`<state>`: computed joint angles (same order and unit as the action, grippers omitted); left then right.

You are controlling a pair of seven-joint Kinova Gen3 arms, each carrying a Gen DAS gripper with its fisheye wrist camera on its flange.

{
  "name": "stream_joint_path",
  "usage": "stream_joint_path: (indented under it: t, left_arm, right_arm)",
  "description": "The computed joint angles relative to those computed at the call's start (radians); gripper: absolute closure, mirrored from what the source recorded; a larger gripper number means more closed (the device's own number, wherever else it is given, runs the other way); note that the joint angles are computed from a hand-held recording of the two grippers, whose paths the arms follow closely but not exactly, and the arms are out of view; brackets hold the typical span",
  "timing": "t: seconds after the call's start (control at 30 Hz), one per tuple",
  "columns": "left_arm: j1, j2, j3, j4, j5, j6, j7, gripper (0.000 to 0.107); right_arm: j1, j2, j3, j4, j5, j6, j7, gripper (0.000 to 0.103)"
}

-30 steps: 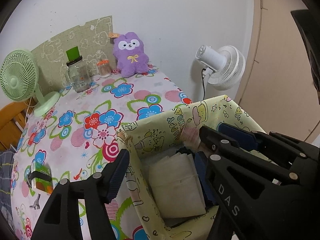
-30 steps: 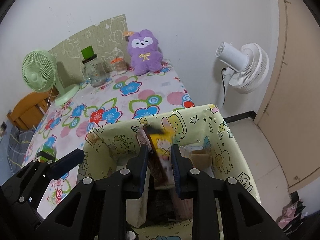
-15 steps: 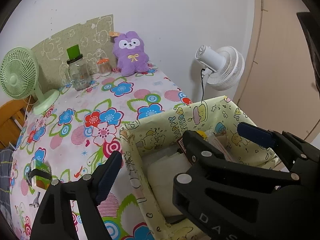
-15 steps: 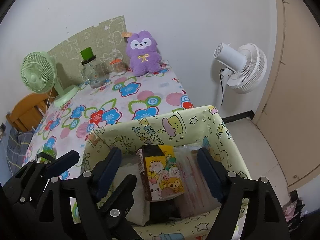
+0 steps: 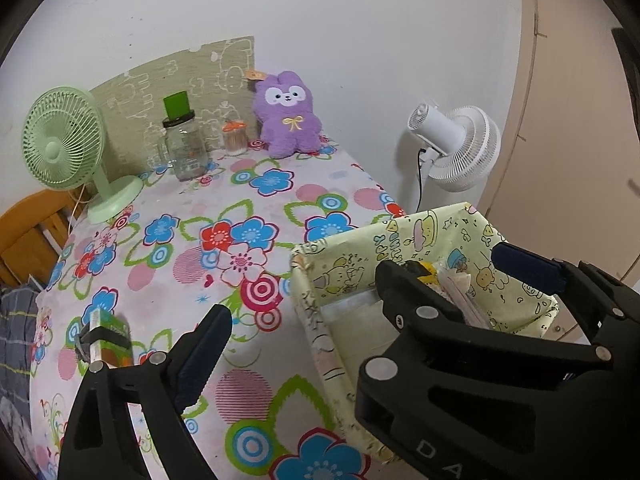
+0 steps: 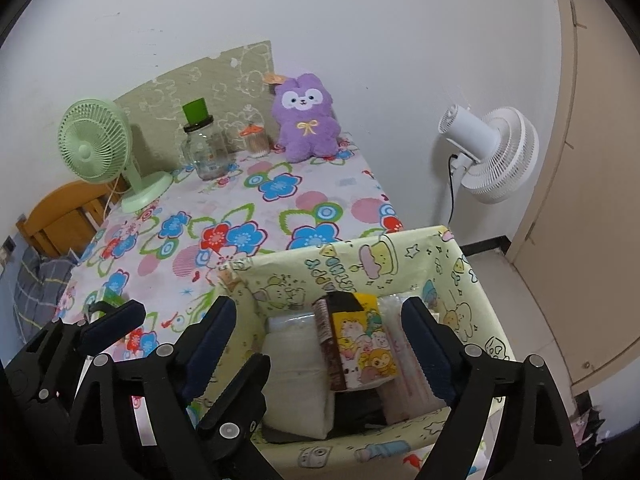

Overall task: Organize soft objects
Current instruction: 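Withdraw both tools from the box toward the black bundle and tissue box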

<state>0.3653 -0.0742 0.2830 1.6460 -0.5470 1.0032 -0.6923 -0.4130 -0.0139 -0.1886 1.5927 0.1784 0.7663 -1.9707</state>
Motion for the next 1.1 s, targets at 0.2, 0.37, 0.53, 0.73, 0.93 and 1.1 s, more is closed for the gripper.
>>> stream_joint_path:
  t: [0.2, 0.37, 0.53, 0.73, 0.93, 1.1]
  left_arm:
    - [-0.016, -0.043, -0.002, 0.032, 0.012, -0.019, -0.01, 0.01]
    - [-0.052, -0.075, 0.003, 0.049, 0.05, -0.038, -0.039, 0.009]
    - [-0.086, -0.113, 0.035, 0.067, 0.031, -0.039, -0.016, 0.009]
    - [-0.129, -0.162, 0.064, 0.089, 0.024, -0.038, -0.01, 0.009]
    - [-0.178, -0.213, 0.084, 0.111, 0.038, -0.043, -0.018, 0.009]
    - [-0.218, -0.253, 0.08, 0.124, 0.081, -0.046, -0.055, 0.009]
  right_arm:
    - [-0.024, -0.015, -0.025, 0.0, 0.058, 0.005, -0.057, 0.011]
    - [-0.041, -0.023, -0.045, -0.001, 0.11, 0.016, -0.115, 0.008]
    - [-0.053, -0.037, -0.055, -0.003, 0.116, 0.017, -0.133, 0.008]
    - [-0.072, -0.052, -0.085, -0.009, 0.161, 0.026, -0.172, 0.007]
    - [-0.096, -0.059, -0.117, -0.019, 0.214, 0.036, -0.218, 0.006]
    - [-0.115, -0.065, -0.135, -0.022, 0.244, 0.043, -0.249, 0.006]
